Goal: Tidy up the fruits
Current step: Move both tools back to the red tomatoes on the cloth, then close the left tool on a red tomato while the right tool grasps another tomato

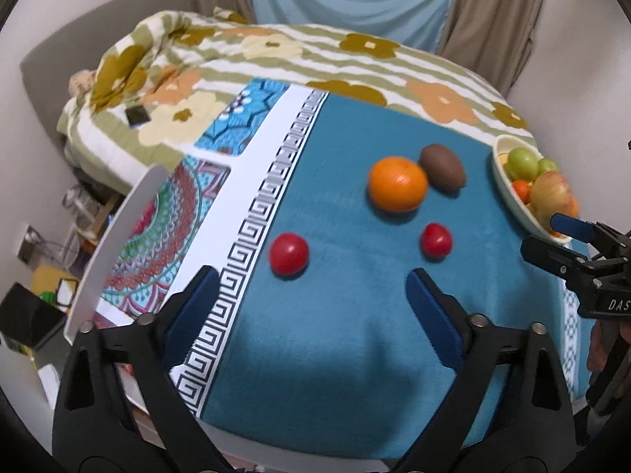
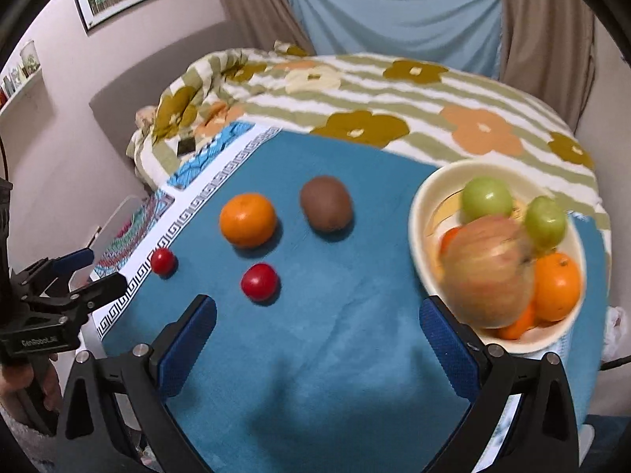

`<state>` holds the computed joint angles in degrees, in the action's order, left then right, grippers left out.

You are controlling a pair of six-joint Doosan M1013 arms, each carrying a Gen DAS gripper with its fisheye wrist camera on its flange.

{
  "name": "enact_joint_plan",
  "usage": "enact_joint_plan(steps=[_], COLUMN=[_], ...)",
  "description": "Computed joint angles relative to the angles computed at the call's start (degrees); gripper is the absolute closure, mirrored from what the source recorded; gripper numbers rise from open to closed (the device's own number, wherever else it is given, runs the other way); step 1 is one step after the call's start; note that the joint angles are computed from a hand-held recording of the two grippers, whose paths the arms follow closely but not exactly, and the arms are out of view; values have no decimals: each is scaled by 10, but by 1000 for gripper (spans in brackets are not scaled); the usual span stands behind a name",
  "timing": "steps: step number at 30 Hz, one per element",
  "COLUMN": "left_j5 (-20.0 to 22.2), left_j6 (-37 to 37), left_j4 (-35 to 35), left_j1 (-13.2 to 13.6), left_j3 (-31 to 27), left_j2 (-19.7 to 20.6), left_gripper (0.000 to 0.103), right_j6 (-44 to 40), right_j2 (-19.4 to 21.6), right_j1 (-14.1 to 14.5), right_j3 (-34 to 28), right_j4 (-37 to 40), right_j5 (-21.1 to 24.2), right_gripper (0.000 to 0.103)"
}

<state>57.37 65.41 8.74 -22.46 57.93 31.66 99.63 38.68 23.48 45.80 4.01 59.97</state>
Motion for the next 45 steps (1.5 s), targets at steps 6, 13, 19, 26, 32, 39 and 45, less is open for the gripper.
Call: enact_joint_plan(steps=[6, 13, 19, 26, 32, 39, 45], left_j5=[5, 19, 33, 63, 66, 73, 78], left_j6=[13, 60, 94, 121, 138, 129, 130], left_j4=[-16, -36, -65, -64, -66, -67, -66], left_j1=[8, 17, 23, 24, 25, 25, 24], left_j3=[-4, -30, -48, -76, -81, -85, -86], left_j2=[16, 43, 57, 73, 76, 78, 78], left_gripper=[20, 42, 50, 67, 67, 67, 67], right_j6=[2, 12, 16, 18, 25, 16, 11], right_j2=[25, 45, 58, 70, 79, 88, 88], right_j1=[8, 16, 20, 21, 22, 23, 26], right_j3=[-22, -48, -66, -86, -98, -113, -111], right_j4=[15, -3, -3, 0, 7, -4, -19], right_j5=[19, 36, 52, 69, 78, 87, 80], right_gripper=[0, 1, 5, 13, 17, 32, 40])
